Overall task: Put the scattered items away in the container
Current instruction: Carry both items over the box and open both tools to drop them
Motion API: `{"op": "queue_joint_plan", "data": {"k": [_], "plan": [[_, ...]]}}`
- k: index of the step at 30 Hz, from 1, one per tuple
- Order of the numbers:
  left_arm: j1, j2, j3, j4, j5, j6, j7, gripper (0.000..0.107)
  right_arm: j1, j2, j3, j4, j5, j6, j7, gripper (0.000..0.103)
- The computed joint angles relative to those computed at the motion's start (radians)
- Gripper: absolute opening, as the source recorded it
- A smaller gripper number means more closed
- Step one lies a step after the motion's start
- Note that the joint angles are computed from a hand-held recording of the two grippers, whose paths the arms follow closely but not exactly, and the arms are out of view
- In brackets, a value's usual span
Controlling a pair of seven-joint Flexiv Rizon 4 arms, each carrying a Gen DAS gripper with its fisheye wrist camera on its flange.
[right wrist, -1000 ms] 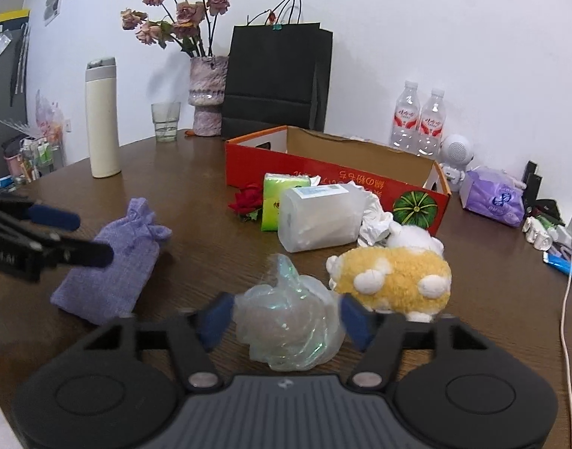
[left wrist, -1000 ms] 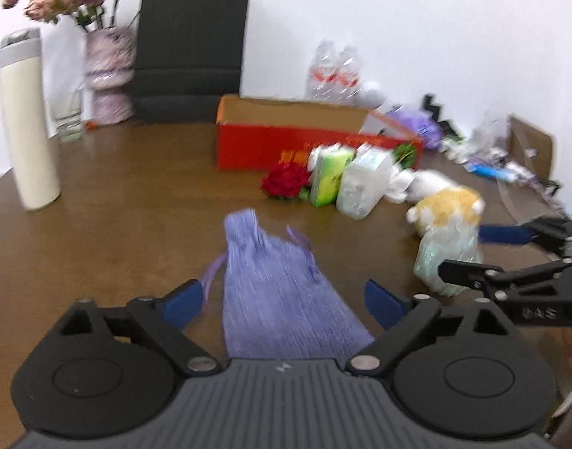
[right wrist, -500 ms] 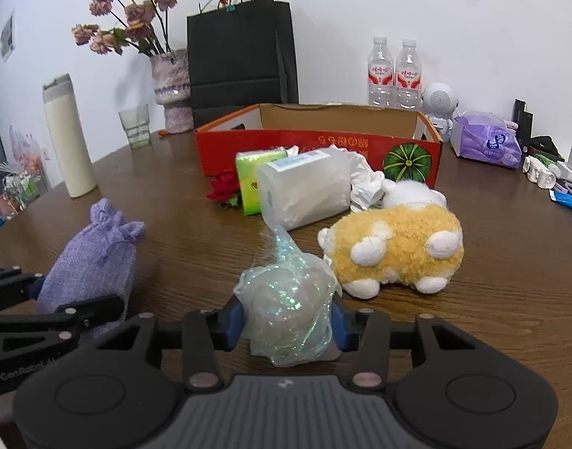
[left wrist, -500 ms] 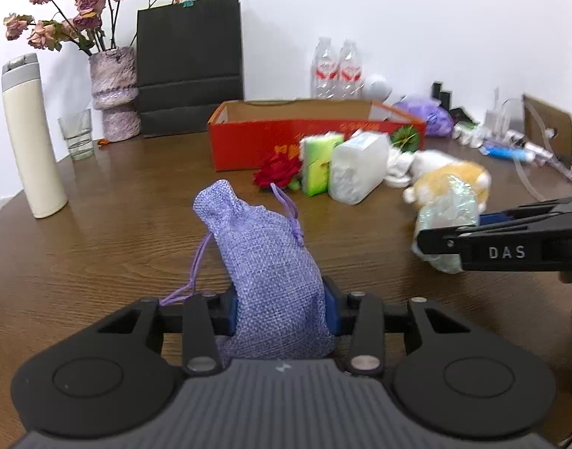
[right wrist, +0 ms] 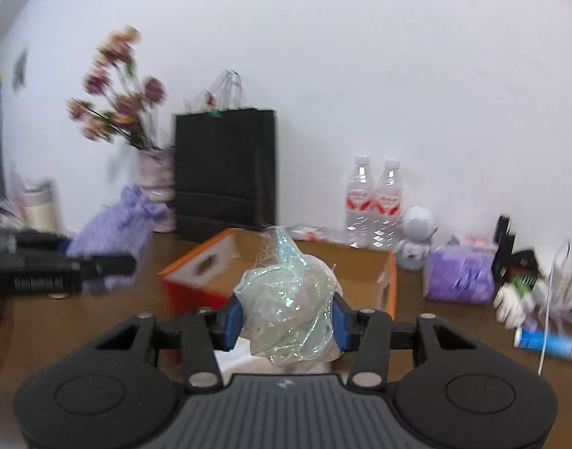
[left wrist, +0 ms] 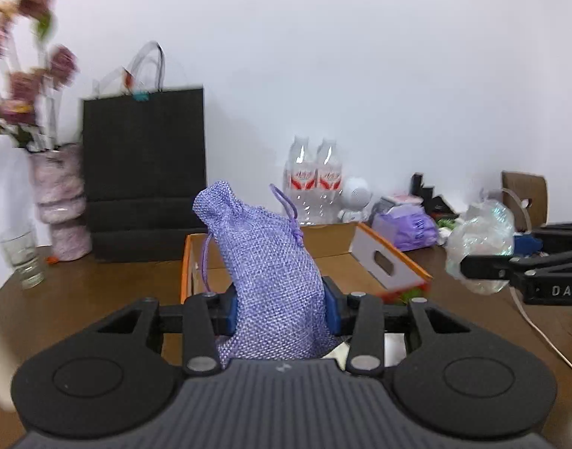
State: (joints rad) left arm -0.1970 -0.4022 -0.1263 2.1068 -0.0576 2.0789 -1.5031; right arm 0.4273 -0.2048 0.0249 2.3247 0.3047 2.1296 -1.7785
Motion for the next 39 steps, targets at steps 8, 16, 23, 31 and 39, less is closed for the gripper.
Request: {"op": "queue_joint_plan", "data": {"k": [8,16,23,31,39], "plan": [[-0.013,-0.233,0.033,-0.448,-0.157,-0.438,0.113,0.042,-0.127,-0.242,-0.056,-0.515,-0.191,-0.562,0.168,0.046],[-0.121,-0.41,0.229,-0.781,-0.081,-0.794,0.019,0.042,-0.28,-0.48,0.083,-0.892,-0.278,-0.983,0.277,0.046],[-0.108,-0.539,0.229,-1.064,0.006,-1.065,-0.033,0.044,-0.29,-0.652,0.102,-1.174,-0.345,-1.224,0.335,0.048],[-0.081,-0.548,0.19,-1.064,0.059,-1.054,-0.093,0.082,-0.271,-0.671,0.092,-1.2,-0.381,-1.273,0.324,0.064],[-0.104,-0.385,0.2,-0.944,0.074,-1.111,-0.142,0.1,-0.275,-0.536,0.078,-1.086,-0.376,-1.279,0.382,0.083]]}}
